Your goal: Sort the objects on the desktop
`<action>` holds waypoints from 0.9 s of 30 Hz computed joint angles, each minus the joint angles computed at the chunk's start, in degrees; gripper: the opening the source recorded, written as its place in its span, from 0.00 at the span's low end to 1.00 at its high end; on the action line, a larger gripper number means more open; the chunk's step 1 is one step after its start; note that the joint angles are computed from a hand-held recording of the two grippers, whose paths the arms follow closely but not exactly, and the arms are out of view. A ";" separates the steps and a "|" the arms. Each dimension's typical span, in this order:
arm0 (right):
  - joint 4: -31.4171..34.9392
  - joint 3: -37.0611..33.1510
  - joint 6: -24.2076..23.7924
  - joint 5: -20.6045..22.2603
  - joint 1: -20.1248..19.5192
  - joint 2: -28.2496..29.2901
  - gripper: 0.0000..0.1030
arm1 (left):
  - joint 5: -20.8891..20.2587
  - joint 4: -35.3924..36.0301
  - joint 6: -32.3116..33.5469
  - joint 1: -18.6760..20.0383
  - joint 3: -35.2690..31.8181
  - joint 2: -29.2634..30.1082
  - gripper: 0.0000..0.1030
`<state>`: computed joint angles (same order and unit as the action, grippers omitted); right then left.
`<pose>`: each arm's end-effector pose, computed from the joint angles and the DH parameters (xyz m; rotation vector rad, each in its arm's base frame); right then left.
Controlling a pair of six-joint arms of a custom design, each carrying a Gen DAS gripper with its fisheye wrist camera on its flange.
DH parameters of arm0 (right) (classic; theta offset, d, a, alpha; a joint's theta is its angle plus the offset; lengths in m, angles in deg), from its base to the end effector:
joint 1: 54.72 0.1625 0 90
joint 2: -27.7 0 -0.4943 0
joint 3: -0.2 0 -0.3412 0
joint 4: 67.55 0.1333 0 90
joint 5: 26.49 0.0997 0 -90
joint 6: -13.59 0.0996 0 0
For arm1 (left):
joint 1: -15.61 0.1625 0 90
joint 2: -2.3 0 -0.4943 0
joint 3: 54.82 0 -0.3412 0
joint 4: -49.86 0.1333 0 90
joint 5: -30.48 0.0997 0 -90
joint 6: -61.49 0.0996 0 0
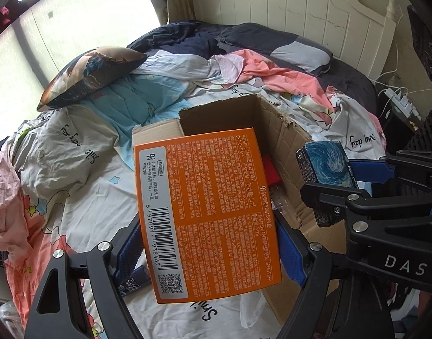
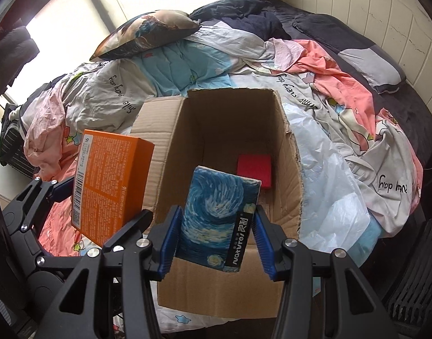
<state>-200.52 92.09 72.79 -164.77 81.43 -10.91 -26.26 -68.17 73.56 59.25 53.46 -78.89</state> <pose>0.5287 -0.4261 0.1144 -0.1762 -2.3935 0.7234 -0.2181 -0.4676 0.4140 1.2540 2.2554 -0.2474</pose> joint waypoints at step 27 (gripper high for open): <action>-9.04 6.91 -2.87 0.31 -3.26 -2.05 0.45 | -2.31 -0.77 -1.57 1.64 0.61 4.97 0.82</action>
<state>-209.56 99.00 69.92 -164.46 78.17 -12.97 -28.57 -68.94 71.99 60.89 54.06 -73.91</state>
